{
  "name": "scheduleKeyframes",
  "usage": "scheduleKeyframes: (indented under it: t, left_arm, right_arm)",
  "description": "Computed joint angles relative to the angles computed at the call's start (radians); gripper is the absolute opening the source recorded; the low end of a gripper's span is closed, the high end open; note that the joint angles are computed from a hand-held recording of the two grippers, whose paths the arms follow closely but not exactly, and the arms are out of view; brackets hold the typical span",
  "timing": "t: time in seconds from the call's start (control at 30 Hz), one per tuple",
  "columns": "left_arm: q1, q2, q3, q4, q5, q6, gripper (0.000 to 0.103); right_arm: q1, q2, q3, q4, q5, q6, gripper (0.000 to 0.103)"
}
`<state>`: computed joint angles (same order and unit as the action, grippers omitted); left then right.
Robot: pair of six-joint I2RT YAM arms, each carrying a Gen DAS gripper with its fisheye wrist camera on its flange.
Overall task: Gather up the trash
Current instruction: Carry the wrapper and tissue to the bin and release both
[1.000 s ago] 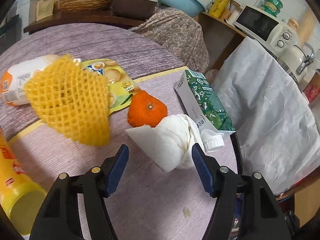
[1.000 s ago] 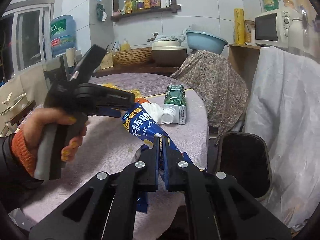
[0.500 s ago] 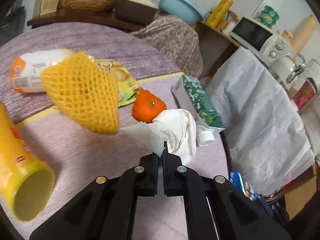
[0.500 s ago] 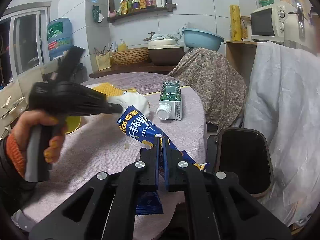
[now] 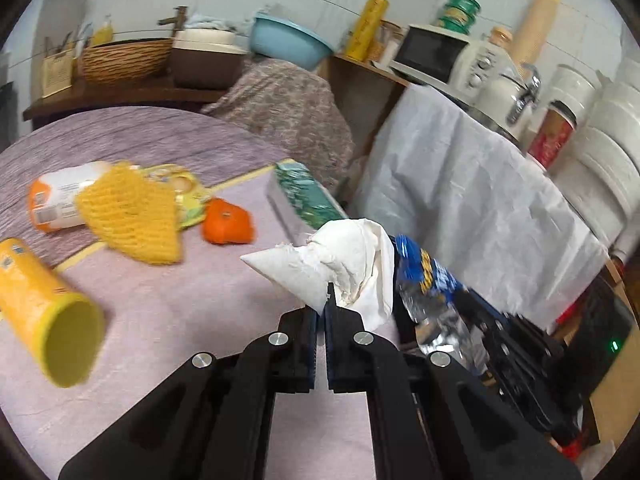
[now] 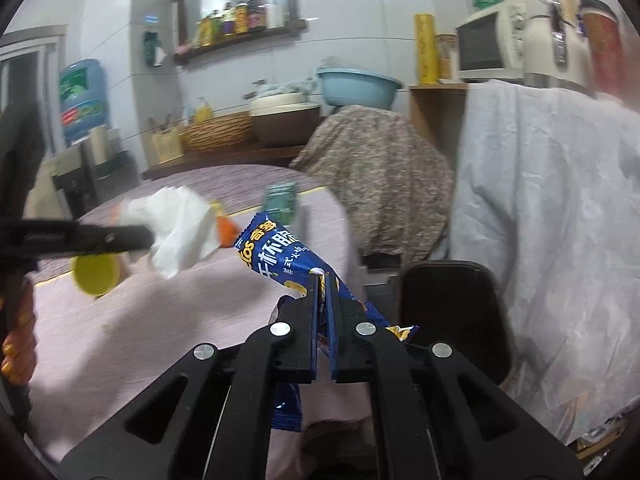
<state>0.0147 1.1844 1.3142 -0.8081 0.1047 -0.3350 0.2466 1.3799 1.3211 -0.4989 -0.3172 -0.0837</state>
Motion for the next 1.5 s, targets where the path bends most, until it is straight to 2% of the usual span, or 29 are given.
scheduleKeyframes:
  t: [0.17,0.27,0.43,0.47,0.53,0.57,0.6,0.73,1.1,1.2,1.27,1.33,1.4,1.5]
  left_arm:
    - [-0.143,0.133,0.069,0.039,-0.060,-0.021,0.004]
    - [-0.212,0.237,0.146,0.043,-0.092,-0.019,0.004]
    - [-0.271,0.435,0.297,0.012,-0.085,-0.026,0.004]
    - [-0.279,0.464,0.320,0.005,-0.087,-0.024,0.004]
    - [-0.292,0.532,0.373,-0.012,-0.093,-0.027,0.004]
    - [-0.296,0.567,0.401,-0.020,-0.094,-0.026,0.004]
    - [-0.299,0.596,0.428,-0.030,-0.099,-0.022,0.004]
    - [-0.308,0.718,0.550,-0.073,-0.114,-0.016,0.004]
    - [-0.348,1.025,0.933,-0.208,-0.165,0.015,0.004]
    - [-0.355,1.067,0.984,-0.221,-0.168,0.036,0.006]
    - [-0.358,1.089,1.016,-0.240,-0.163,0.037,0.019]
    - [-0.357,1.059,0.963,-0.194,-0.155,0.026,0.061]
    - [-0.358,1.006,0.886,-0.133,-0.170,0.015,0.069]
    - [-0.360,0.973,0.874,-0.135,-0.171,0.029,0.074]
  right_arm:
    - [-0.109,0.205,0.108,0.005,0.073,0.003,0.005]
    - [-0.158,0.340,0.173,-0.017,0.074,0.015,0.005]
    - [-0.179,0.470,0.197,0.016,0.100,0.002,0.006]
    - [-0.180,0.488,0.197,0.027,0.107,0.006,0.011]
    - [-0.179,0.527,0.209,0.033,0.151,0.006,0.031]
    - [-0.185,0.534,0.200,0.046,0.158,0.011,0.045]
    - [-0.194,0.531,0.180,0.071,0.157,0.024,0.050]
    - [-0.221,0.518,0.142,0.083,0.141,0.053,0.051]
    - [-0.272,0.355,-0.073,0.149,0.145,0.090,0.065]
    - [-0.279,0.340,-0.097,0.148,0.151,0.085,0.065]
    - [-0.284,0.330,-0.113,0.148,0.150,0.084,0.065]
    - [-0.283,0.330,-0.112,0.150,0.157,0.092,0.065]
    - [-0.282,0.327,-0.110,0.148,0.159,0.095,0.065]
    - [-0.275,0.321,-0.103,0.143,0.177,0.090,0.065]
